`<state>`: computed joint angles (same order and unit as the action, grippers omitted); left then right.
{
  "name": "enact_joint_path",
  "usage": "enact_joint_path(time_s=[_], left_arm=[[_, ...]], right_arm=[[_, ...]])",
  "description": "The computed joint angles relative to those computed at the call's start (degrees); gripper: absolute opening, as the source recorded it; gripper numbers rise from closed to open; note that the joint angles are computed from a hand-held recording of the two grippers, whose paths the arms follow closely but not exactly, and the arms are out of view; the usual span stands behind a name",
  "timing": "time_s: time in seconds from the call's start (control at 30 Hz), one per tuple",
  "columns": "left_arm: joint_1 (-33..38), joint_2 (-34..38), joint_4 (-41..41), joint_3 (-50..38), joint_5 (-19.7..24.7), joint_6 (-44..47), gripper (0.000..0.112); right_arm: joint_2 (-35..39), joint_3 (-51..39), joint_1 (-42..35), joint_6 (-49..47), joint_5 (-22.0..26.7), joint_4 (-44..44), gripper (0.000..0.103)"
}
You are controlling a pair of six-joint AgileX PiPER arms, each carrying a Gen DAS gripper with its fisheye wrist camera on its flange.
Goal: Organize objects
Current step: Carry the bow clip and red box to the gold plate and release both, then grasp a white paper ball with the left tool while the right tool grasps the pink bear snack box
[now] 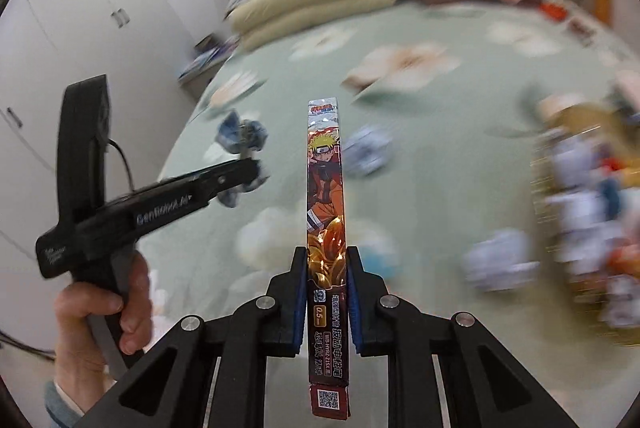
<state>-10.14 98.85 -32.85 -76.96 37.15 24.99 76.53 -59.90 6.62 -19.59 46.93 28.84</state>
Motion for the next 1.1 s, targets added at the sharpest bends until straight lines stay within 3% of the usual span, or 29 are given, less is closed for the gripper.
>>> enact_joint_path(time_s=[0.07,0.2,0.4,0.53,0.6,0.63,0.67,0.73,0.8,0.87,1.1], left_arm=[[-5.08,2.16,-1.62,-5.38,1.97,-0.28,0.017],[-14.43,8.77,4.04,-18.36,6.23,-7.67,0.017],[-20.30,17.70,5.00,-32.54,11.93,-12.48,0.017],[-21.93,20.58,5.34,-38.41,13.46,-12.81,0.020],[-22.25,21.92,3.49,-40.17,13.37,-11.74,0.051],[-22.95,22.77,5.55,-41.33,13.38,-13.65,0.083],[-23.78,22.84,9.14,-40.76,12.11,-16.59,0.090],[-23.58,22.40,9.45,-38.70,12.78,-16.49,0.090],[-21.74,20.53,4.41,-34.22,13.06,-13.40,0.090],[-19.72,16.20,1.53,-26.70,10.28,-11.13,0.090],[-7.49,4.99,-7.42,-8.82,3.84,-7.40,0.090]], right_arm=[[-3.15,-1.74,-5.08,0.96,2.20,-4.60,0.017],[-6.43,-6.30,-10.29,8.14,1.63,-21.30,0.017],[-1.12,-14.94,-20.24,13.11,3.55,-29.41,0.017],[2.99,-18.29,-26.48,10.24,5.71,-23.27,0.017],[3.45,-18.99,-28.29,8.56,6.56,-21.14,0.017],[4.34,-19.27,-28.21,9.00,6.45,-21.21,0.023],[6.06,-20.29,-28.30,9.40,7.45,-21.71,0.041],[9.05,-21.89,-28.46,12.05,10.16,-24.53,0.048],[9.12,-20.67,-30.70,10.63,11.28,-22.27,0.048],[7.89,-18.59,-33.21,7.73,11.41,-17.95,0.049],[4.06,-14.84,-31.41,6.38,11.72,-14.81,0.050]])
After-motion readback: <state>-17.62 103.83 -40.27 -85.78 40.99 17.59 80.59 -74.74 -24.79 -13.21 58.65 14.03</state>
